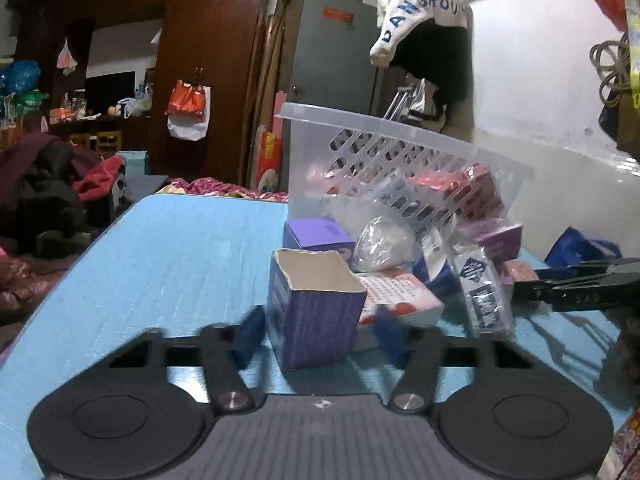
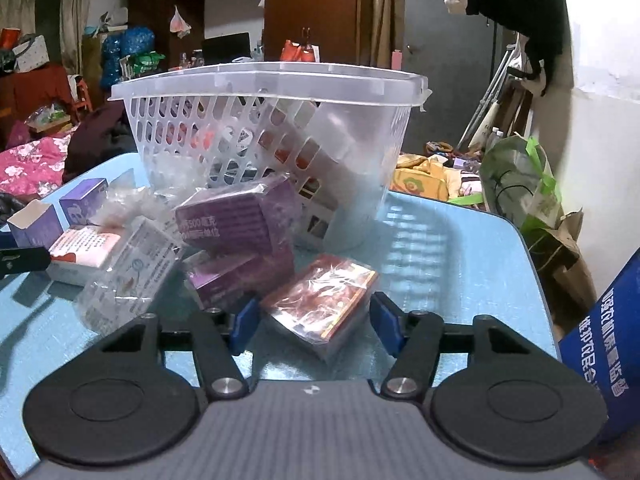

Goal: Organize objects

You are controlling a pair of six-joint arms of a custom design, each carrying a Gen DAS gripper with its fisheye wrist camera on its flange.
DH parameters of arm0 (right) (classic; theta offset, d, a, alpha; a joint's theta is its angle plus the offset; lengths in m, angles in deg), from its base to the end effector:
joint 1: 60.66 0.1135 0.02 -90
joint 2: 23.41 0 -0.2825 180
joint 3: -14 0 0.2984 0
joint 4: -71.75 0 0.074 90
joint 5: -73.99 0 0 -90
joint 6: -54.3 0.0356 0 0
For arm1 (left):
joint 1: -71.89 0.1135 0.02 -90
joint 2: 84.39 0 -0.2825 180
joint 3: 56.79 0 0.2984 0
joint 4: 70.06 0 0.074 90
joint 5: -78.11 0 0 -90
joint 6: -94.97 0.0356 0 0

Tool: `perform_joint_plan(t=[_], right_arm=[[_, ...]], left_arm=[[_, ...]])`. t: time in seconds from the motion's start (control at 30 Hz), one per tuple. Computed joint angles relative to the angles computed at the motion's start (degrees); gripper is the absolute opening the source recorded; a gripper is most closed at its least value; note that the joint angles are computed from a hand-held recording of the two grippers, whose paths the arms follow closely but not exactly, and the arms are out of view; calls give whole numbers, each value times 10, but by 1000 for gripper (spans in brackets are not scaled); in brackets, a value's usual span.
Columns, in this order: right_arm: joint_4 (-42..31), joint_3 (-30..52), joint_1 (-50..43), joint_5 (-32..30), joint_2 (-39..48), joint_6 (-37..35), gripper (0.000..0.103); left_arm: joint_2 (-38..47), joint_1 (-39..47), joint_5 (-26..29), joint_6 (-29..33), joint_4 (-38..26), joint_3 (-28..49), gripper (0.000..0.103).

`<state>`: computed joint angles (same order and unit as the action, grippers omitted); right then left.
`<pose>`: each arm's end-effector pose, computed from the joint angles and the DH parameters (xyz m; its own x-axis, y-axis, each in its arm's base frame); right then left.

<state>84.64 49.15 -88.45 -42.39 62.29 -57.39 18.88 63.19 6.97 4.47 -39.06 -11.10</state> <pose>0.2482 -0.1129 0.1001 -0.5416 -0.0888 -0.8359 -0.1008 0.9941 -0.0403 0.3355 -0.0630 0.0884 -0.4460 0.0599 -0.8930 0.4250 0.8923 -0.1524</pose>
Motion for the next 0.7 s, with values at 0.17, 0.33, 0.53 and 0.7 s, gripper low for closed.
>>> perform_joint_plan(t=[0.17,0.33,0.53,0.7], right_arm=[[9,-3,6,10,0,3,60],[67,-32,1,11,-16,20,60],[151,-63,-46,-70,-17,60,59],[170,-69,-41,-73,-17,63,59]], left_arm=[[3,-21,-52,15,49,-23,49],[11,-9,-26,-3,80,-30,47],[16,-2,-11,-9,112,-42,47],[21,1,-9,-9,135,-52,47]])
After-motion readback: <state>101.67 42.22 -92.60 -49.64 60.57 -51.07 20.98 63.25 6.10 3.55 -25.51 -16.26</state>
